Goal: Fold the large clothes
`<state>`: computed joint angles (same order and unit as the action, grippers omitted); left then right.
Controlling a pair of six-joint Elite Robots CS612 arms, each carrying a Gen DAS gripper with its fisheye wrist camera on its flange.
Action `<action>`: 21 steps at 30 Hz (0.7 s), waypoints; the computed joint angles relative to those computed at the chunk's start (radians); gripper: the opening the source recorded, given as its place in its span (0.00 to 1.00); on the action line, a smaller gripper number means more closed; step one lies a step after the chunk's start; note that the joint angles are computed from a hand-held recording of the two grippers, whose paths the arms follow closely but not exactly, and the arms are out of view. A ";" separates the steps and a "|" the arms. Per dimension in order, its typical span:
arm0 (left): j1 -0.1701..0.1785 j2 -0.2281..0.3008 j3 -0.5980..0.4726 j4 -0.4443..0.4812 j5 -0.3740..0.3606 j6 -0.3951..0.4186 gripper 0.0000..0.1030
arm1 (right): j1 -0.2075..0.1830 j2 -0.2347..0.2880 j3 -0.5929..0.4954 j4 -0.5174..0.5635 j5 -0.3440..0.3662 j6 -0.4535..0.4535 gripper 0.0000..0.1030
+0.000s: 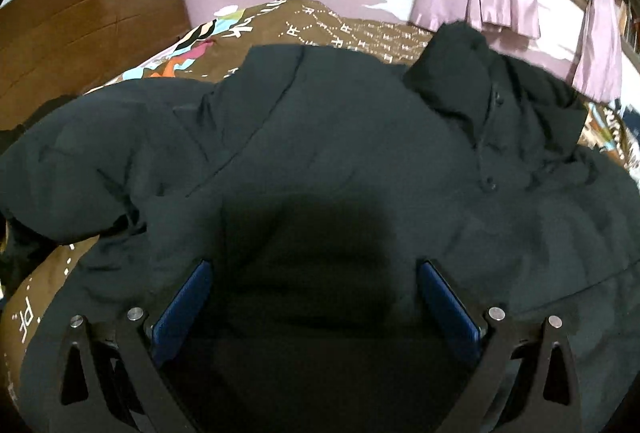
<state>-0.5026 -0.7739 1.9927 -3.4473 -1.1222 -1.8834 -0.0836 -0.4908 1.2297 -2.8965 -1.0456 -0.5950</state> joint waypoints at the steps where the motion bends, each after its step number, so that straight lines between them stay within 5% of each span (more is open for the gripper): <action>1: 0.003 -0.003 -0.002 0.028 -0.006 -0.001 0.38 | -0.003 0.004 -0.004 0.010 0.015 0.006 1.00; 3: 0.005 -0.008 -0.004 0.062 -0.002 -0.004 0.19 | -0.008 0.007 -0.007 0.016 0.034 0.015 1.00; 6: -0.008 -0.021 -0.014 0.116 0.047 -0.007 0.07 | -0.009 0.006 0.001 0.000 0.036 0.018 1.00; 10: -0.044 -0.061 -0.050 0.275 0.205 0.077 0.05 | -0.009 0.007 0.003 -0.013 0.038 0.022 1.00; 14: -0.080 -0.084 -0.090 0.363 0.407 0.249 0.04 | -0.012 0.004 0.000 0.010 0.047 0.020 1.00; 18: -0.099 -0.076 -0.124 0.251 0.543 0.483 0.04 | -0.030 -0.019 -0.003 0.096 0.108 0.032 1.00; 21: -0.108 -0.052 -0.166 0.042 0.574 0.762 0.04 | -0.051 -0.042 0.019 0.082 0.169 0.049 1.00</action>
<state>-0.6102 -0.8262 1.8263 -3.4051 -0.5480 -1.1219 -0.1346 -0.5329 1.2489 -2.8143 -0.8769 -0.5462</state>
